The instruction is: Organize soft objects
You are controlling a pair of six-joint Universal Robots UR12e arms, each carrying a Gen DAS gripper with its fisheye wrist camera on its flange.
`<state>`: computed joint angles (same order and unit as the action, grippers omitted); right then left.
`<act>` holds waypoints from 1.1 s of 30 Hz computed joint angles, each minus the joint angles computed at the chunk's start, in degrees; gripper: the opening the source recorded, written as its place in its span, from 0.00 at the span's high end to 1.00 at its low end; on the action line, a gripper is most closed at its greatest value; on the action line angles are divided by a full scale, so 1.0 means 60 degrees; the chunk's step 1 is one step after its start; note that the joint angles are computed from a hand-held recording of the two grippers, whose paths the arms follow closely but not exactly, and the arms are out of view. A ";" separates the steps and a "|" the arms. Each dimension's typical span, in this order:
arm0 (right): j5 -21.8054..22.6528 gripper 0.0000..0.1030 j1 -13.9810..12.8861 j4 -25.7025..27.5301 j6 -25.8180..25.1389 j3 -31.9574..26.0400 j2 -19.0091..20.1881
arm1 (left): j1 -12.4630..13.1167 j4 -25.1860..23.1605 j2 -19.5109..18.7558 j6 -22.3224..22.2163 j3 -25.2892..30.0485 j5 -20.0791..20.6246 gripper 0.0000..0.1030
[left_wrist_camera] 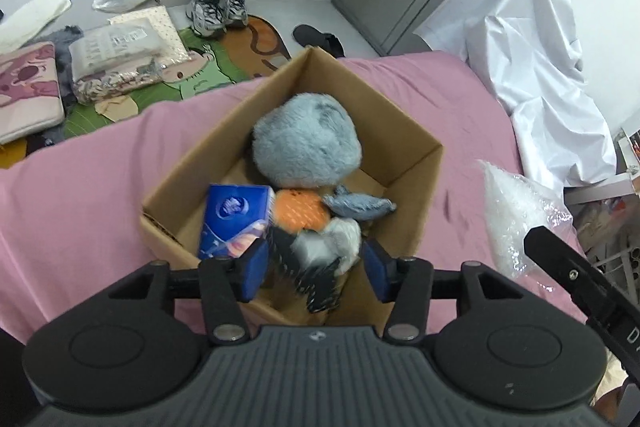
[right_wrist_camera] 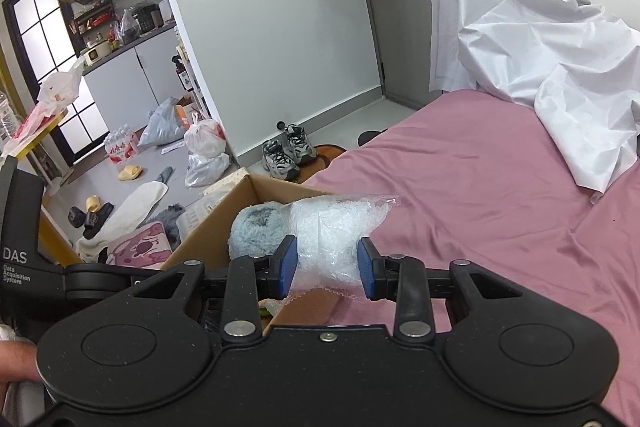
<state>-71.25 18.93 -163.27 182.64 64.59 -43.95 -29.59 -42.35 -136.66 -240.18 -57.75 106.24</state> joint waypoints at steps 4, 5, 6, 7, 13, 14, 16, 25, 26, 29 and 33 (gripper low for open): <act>-0.0010 0.69 0.0053 0.0028 0.0008 -0.0114 0.0070 | 0.0064 0.0253 0.0085 0.0178 -0.0162 -0.0050 0.42; 0.0010 0.69 0.0065 0.0030 0.0015 -0.0125 0.0078 | 0.0072 0.0225 0.0099 0.0167 -0.0165 0.0013 0.42; 0.0026 0.69 0.0075 0.0045 0.0004 -0.0151 0.0091 | 0.0082 0.0193 0.0121 0.0137 -0.0182 0.0081 0.41; 0.0034 0.69 0.0091 0.0046 -0.0022 -0.0171 0.0100 | 0.0096 0.0174 0.0155 0.0094 -0.0223 0.0135 0.41; 0.0086 0.69 0.0193 0.0149 -0.0198 -0.0371 0.0213 | 0.0169 0.0178 0.0301 0.0179 -0.0407 0.0256 0.37; 0.0083 0.69 0.0210 0.0196 -0.0234 -0.0443 0.0254 | 0.0181 0.0188 0.0330 0.0201 -0.0440 0.0264 0.36; 0.0057 0.69 0.0247 0.0258 -0.0284 -0.0522 0.0299 | 0.0206 0.0263 0.0387 0.0253 -0.0525 0.0278 0.34; 0.0058 0.64 0.0389 0.0448 -0.0644 -0.0690 0.0386 | 0.0288 0.0082 0.0482 0.0403 -0.0568 0.0365 0.28; 0.0201 0.63 0.0377 0.0632 -0.0695 -0.0733 0.0384 | 0.0292 0.0034 0.0510 0.0388 -0.0590 0.0392 0.27; 0.0506 0.37 0.0323 0.0852 -0.0601 -0.0779 0.0372 | 0.0278 -0.0254 0.0557 0.0293 -0.0547 0.0500 0.25; 0.0309 0.33 0.0302 0.0474 -0.0632 -0.0550 0.0248 | 0.0210 -0.0537 0.0615 0.0407 -0.0497 0.0751 0.24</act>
